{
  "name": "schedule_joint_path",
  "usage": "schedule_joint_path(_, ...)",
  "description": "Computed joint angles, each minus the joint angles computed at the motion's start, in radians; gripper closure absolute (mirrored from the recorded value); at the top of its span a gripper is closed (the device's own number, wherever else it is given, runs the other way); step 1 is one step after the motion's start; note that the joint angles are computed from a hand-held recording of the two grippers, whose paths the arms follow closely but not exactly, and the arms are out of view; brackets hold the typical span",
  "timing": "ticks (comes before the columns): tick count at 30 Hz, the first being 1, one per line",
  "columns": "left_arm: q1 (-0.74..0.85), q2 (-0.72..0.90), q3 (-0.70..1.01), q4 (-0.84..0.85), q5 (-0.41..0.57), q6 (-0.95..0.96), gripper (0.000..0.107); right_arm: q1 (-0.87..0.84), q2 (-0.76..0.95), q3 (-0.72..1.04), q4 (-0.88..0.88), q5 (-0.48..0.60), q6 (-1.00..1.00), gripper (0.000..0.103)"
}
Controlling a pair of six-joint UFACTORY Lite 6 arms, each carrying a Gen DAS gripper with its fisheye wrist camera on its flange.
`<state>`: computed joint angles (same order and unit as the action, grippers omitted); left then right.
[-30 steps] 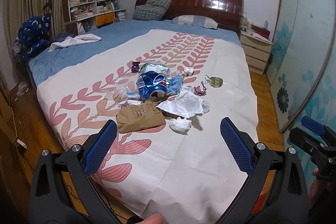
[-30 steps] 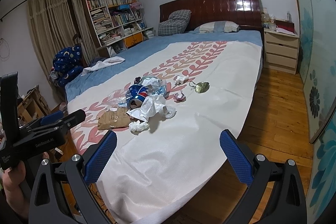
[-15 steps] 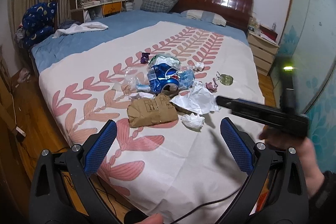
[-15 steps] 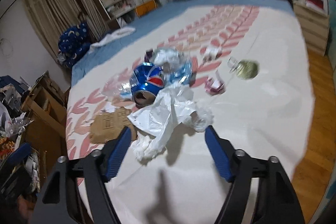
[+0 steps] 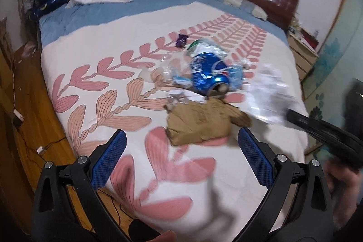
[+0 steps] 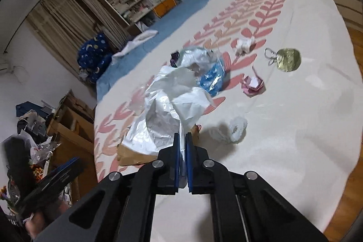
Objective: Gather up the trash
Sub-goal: 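Grasp the brown cardboard with the left tool while the right tool grasps crumpled foil, then carry both items to the red wastebasket and open both tools over it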
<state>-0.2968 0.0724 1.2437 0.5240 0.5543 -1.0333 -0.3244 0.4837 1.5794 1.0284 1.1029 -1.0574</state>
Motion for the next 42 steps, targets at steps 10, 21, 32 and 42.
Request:
schedule_joint_path(10,0.107,0.275,0.163,-0.307,-0.106,0.348,0.009,-0.2,-0.073,-0.023,0.016,0.192,-0.073,0.097)
schedule_joint_path(21,0.151,0.297,0.126,-0.645,-0.205,0.647,0.062,-0.214,-0.09,-0.037,-0.008,0.178,-0.092,0.097)
schedule_joint_path(32,0.089,0.146,0.083,-0.604,-0.181,0.585,0.101,-0.273,-0.188,-0.123,-0.002,0.194,-0.128,0.097)
schedule_joint_path(42,-0.277,-0.129,0.156,-0.025,0.068,0.045,0.102,-0.734,-0.337,-0.057,0.049,0.622,-0.197,0.097)
